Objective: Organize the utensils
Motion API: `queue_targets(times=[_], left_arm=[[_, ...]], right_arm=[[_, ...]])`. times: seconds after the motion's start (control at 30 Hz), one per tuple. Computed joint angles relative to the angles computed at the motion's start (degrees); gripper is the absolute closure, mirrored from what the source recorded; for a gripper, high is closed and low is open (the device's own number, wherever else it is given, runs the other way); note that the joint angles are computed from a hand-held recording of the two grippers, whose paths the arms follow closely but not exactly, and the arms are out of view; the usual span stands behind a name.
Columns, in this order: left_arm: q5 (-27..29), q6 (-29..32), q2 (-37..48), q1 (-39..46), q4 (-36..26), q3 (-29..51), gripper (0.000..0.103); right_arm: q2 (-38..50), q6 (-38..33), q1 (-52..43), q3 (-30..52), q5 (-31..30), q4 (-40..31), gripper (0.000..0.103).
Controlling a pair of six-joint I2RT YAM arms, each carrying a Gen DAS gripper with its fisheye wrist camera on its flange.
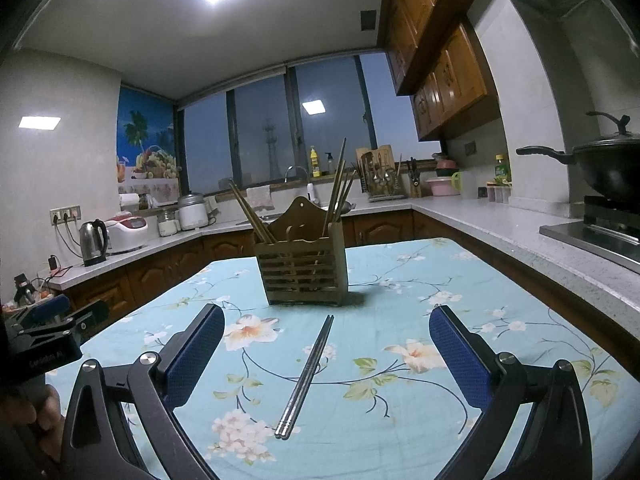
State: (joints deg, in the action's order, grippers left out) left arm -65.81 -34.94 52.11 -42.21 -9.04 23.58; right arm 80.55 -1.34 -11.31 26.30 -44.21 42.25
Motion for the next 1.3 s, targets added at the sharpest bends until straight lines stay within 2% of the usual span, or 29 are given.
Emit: queue_targets(times=[0.93, 1.3], left_arm=[[-0.1, 0.4, 0.1, -1.4, 0.1, 0.1, 0.000], [3.2, 2.4, 0.5, 0.7, 2.5, -0.1, 0.000]], right_arm=[[-0.5, -0.2, 0.3, -1.0, 0.2, 0.2, 0.000], [-1.0, -0.8, 0.7, -0.6, 0.7, -2.5, 0.000]])
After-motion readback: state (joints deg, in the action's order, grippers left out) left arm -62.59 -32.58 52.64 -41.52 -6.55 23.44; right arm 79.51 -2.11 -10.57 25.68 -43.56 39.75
